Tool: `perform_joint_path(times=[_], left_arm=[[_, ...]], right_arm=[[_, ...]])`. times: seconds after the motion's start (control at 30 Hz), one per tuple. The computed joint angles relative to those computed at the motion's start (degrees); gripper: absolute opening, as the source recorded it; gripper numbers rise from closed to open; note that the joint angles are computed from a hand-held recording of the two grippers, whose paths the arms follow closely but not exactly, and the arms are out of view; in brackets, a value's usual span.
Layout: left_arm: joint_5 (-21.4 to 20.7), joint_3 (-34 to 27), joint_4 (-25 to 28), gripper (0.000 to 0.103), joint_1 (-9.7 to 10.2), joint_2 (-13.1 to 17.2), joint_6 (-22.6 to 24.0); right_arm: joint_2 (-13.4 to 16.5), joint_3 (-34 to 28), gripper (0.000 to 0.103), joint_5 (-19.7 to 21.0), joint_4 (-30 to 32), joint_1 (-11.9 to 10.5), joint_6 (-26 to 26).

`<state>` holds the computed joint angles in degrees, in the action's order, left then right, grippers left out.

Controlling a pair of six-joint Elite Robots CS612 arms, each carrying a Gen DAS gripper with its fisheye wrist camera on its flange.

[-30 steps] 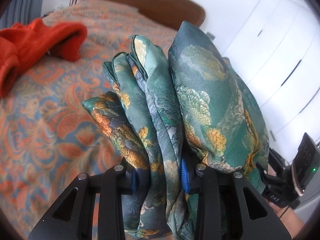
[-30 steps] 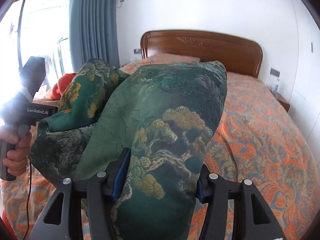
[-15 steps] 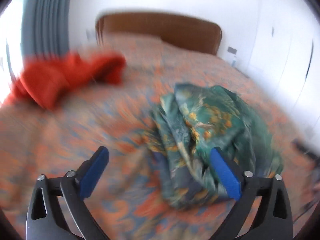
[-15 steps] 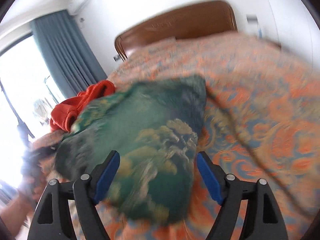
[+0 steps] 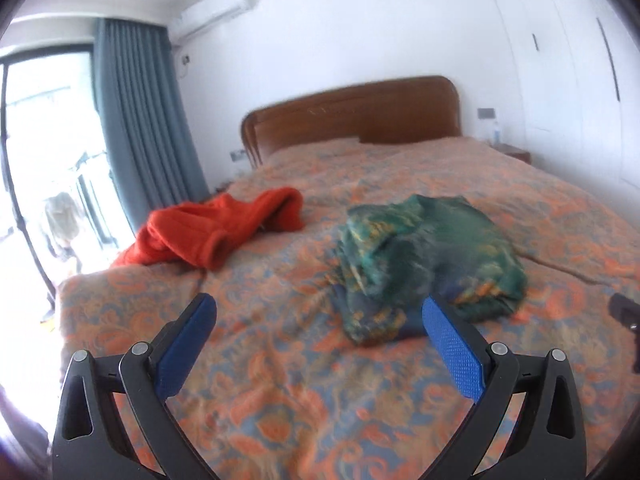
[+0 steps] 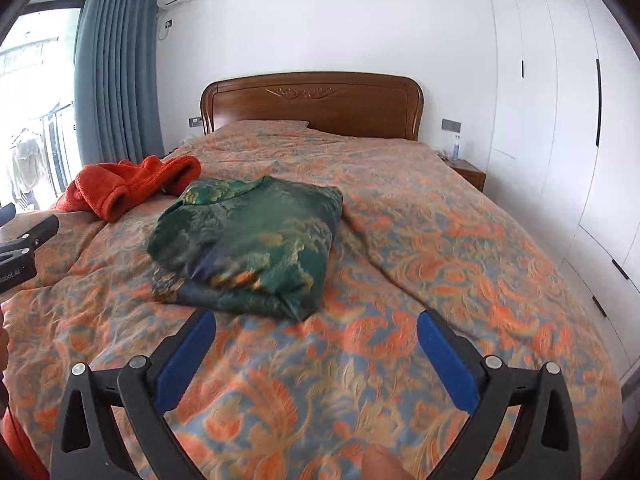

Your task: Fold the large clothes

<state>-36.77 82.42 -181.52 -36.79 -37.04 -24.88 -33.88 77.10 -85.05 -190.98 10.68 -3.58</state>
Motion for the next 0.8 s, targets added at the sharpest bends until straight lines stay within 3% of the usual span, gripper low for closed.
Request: perform_joint_path(times=[0.17,0.3,0.43,0.7,0.8], left_arm=[[-1.95,1.80,2.14,0.103,-1.38,-1.32,-3.27],[-7.37,2.88,3.10,0.103,-1.51,-2.35,-5.56],[-9.46,3.81,3.69,0.103,-2.06,-3.16,-7.11],[-14.15,7.43,5.95,0.103,-2.56,-5.87,-13.42],[-14.01,8.71,7.03,0.103,-2.87,-6.56,-15.58]], right_arm=[[-2.59,5.64,0.102,-2.32,-4.46,0.59,-1.17],[-4.46,8.81,0.102,-2.02,-5.86,0.59,-2.23],[-5.66,10.93,0.102,-3.38,-7.74,0.81,-3.37],[-8.19,14.43,0.102,-3.48,-6.76,0.65,-2.03],[-9.02,15.70,0.102,-2.55,-6.29,0.61,-2.00]])
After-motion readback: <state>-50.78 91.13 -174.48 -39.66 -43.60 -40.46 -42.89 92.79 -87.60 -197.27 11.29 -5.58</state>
